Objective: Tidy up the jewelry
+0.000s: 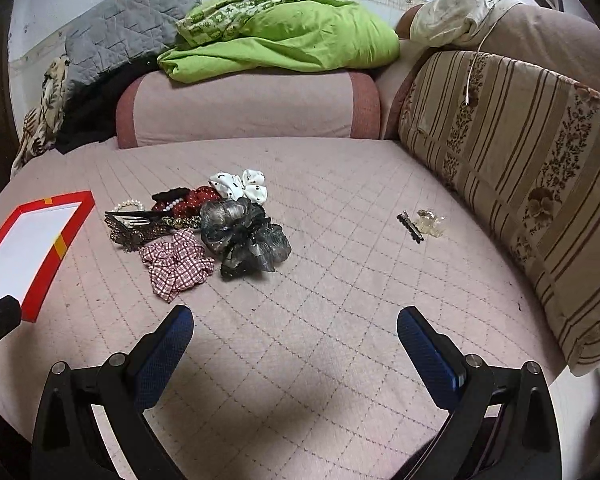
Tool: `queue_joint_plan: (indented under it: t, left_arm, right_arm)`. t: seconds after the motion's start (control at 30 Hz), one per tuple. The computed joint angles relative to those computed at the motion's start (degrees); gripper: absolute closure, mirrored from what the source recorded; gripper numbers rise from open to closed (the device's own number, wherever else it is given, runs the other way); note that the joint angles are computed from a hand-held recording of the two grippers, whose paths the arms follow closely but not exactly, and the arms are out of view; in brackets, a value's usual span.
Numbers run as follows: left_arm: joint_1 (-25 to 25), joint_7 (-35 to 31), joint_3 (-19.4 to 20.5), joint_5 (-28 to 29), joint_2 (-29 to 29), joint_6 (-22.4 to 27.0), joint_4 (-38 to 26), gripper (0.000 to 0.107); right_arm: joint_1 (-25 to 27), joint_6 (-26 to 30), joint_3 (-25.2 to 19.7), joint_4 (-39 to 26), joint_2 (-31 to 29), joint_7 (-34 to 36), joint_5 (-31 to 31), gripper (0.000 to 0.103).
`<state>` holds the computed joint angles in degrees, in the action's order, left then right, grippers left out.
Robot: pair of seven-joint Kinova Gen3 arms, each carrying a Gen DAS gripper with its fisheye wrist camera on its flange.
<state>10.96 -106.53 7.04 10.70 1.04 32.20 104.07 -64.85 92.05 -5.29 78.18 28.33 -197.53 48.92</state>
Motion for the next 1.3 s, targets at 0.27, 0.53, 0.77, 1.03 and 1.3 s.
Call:
queue_joint_plan:
  t: [0.27,0.53,0.77,1.03,1.3]
  left_arm:
    - [-0.2,-1.2,-0.6,1.8,-3.2,-0.7,1.6,0.004]
    - [0.4,-1.4,-1.0,1.6,-5.3,-1.8,2.8,0.004]
    - [0.6,-0.8,-0.5,1.1,-4.6,-0.5,1.6,0.004]
    - [2.8,2.8,1.7,-3.6,-3.0,0.9,-3.3,0.004]
    - [4.8,7.4,2.6,-7.4,0.2,2.7,-10.8,0.004]
  right_arm:
    - [-2.1,2.6,0.0,-1.4,0.5,-0.5,1.5,0.0]
    - [-3.3,4.4,0.1,-2.3,0.9,-0.3,2.5,0.0]
    - [-3.5,4.4,-0.1,-0.8,-0.2,-0.5,2.7,0.004]
    - [-2.0,5.4,-1.5,4.1,-4.9,-2.1,5.3,0.004]
    - [4.3,3.5,-3.1,4.8,-9.4,3.7,7.1,0.004]
